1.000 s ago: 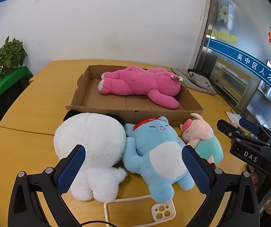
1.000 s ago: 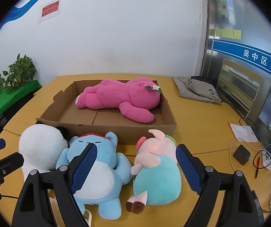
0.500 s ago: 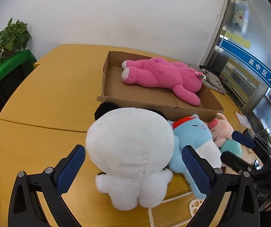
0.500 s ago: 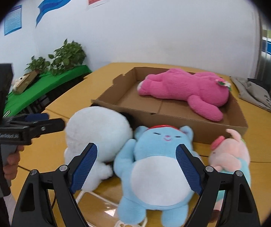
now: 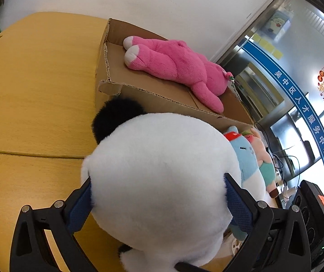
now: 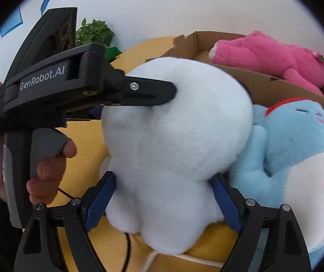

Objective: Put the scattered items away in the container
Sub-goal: 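Grasp the white panda plush with both grippers and lift it, then lower the white panda into the box beside the pink bear, open both grippers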

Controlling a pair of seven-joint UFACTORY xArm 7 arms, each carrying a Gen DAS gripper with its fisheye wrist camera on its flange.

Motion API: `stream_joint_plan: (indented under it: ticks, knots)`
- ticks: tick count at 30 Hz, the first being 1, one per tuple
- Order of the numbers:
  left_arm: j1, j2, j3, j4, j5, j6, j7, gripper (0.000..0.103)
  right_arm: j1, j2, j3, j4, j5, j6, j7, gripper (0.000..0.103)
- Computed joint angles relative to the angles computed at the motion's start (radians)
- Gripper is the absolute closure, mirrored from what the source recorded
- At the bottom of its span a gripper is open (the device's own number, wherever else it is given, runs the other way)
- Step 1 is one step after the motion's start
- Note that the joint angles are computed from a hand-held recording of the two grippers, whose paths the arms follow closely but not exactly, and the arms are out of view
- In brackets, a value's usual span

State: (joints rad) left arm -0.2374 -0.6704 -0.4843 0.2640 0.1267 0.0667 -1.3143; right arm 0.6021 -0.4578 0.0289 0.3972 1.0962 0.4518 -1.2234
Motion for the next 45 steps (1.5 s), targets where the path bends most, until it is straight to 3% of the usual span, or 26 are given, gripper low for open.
stream_joint_plan:
  ticks: [1, 4, 7, 10, 14, 17, 20, 24, 28, 35, 40, 45]
  knots:
    - [-0.020, 0.002, 0.022, -0.006, -0.006, -0.011, 0.008, 0.006, -0.024, -0.002, 0.042, -0.003, 0.007, -0.014, 0.011, 0.016]
    - [-0.071, 0.006, 0.076, -0.013, -0.021, -0.019, 0.044, 0.014, 0.038, 0.006, 0.045, -0.023, 0.003, -0.116, 0.018, 0.016]
    - [-0.079, 0.008, 0.081, -0.009, -0.030, -0.012, 0.064, 0.016, 0.052, 0.062, 0.020, 0.013, -0.012, -0.104, 0.038, 0.015]
    - [-0.072, 0.000, 0.065, -0.010, -0.038, -0.010, 0.062, 0.018, 0.057, 0.117, 0.010, 0.042, 0.033, -0.092, -0.014, 0.018]
    - [-0.048, -0.047, 0.004, 0.023, -0.021, 0.060, 0.043, 0.021, 0.001, 0.096, 0.010, 0.051, 0.017, -0.005, -0.005, 0.037]
    - [-0.042, -0.101, -0.024, 0.070, 0.013, 0.135, 0.039, 0.021, -0.048, 0.027, -0.005, 0.050, -0.035, 0.099, 0.022, 0.041]
    - [-0.031, -0.152, -0.013, 0.135, 0.053, 0.191, 0.073, 0.021, -0.065, -0.088, -0.027, 0.037, -0.051, 0.147, 0.019, 0.041]
    - [0.008, -0.129, 0.055, 0.248, 0.097, 0.215, 0.190, 0.020, -0.079, -0.111, -0.072, 0.144, -0.065, 0.218, 0.038, 0.041]
    - [0.045, 0.000, 0.145, 0.382, 0.105, 0.214, 0.347, 0.020, -0.089, 0.006, -0.068, 0.307, -0.033, 0.208, 0.029, 0.041]
    - [0.058, 0.242, 0.295, 0.527, 0.011, 0.167, 0.536, 0.019, -0.173, 0.340, 0.020, 0.645, -0.097, 0.228, 0.145, 0.041]
    - [0.048, 0.401, 0.368, 0.568, -0.090, 0.169, 0.627, 0.019, -0.217, 0.593, 0.093, 0.851, -0.223, 0.242, 0.310, 0.041]
    - [-0.015, 0.486, 0.448, 0.499, -0.297, 0.111, 0.759, 0.015, -0.225, 0.735, 0.137, 0.919, -0.373, 0.249, 0.501, 0.041]
